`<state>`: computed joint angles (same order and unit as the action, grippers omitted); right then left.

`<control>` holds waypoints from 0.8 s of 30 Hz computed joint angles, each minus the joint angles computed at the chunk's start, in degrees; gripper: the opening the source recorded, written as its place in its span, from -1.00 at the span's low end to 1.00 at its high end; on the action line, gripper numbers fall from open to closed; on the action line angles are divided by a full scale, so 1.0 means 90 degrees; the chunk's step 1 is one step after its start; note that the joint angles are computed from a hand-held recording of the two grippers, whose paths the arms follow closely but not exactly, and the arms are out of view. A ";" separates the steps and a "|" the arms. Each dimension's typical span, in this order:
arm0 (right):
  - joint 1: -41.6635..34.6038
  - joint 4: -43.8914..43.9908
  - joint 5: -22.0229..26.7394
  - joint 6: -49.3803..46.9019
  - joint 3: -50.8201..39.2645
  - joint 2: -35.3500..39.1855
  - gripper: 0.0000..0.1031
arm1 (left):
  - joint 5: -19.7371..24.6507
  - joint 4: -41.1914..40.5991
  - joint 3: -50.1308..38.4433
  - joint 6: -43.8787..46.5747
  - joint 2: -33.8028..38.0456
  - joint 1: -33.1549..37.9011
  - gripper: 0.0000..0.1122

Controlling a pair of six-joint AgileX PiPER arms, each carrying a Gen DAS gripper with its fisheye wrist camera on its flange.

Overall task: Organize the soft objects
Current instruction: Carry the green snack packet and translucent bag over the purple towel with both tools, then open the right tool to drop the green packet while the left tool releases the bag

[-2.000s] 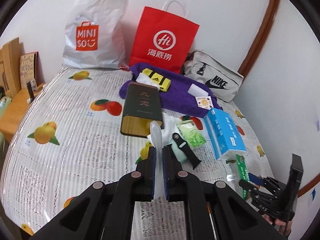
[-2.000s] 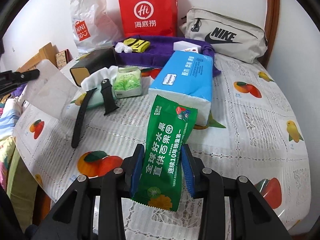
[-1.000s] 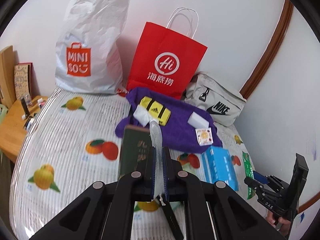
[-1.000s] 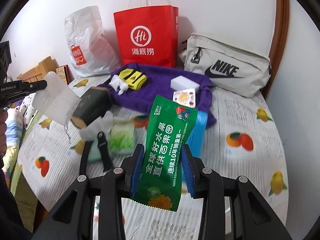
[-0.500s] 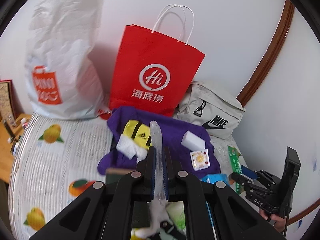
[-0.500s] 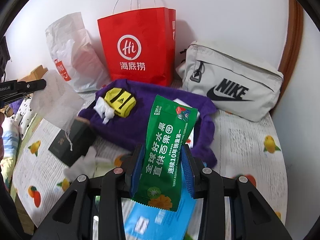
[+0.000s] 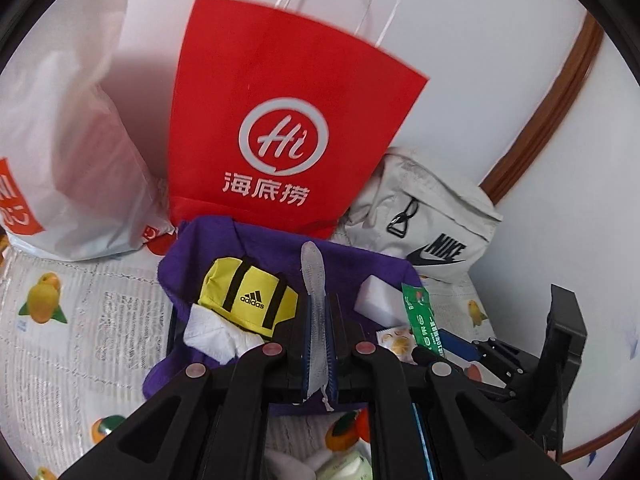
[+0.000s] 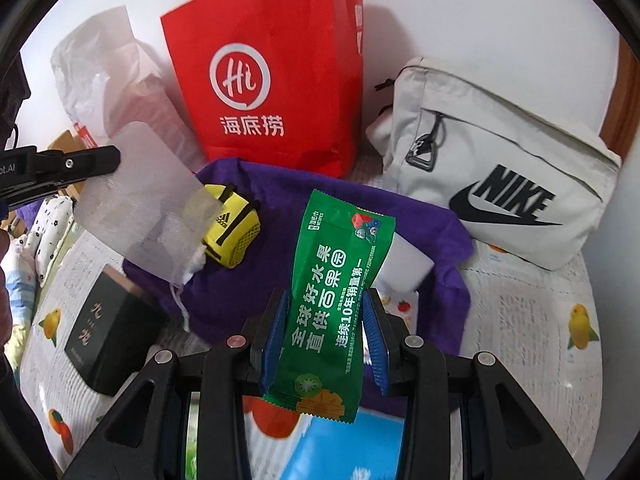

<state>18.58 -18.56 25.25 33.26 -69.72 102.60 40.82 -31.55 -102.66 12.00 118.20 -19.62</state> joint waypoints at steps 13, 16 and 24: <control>-0.0083 0.0605 0.0597 -0.0742 -0.1381 0.1322 -0.26 | 0.0567 0.0845 -0.1132 -0.0786 0.1343 0.0042 -0.87; -0.0073 0.0607 0.0836 -0.0765 -0.1685 0.1578 -0.26 | 0.0670 0.0867 -0.1249 -0.0805 0.1467 0.0065 -0.87; -0.0080 0.0608 0.1075 -0.0813 -0.2044 0.1863 -0.22 | 0.0744 0.0911 -0.1223 -0.0665 0.1476 0.0074 -0.36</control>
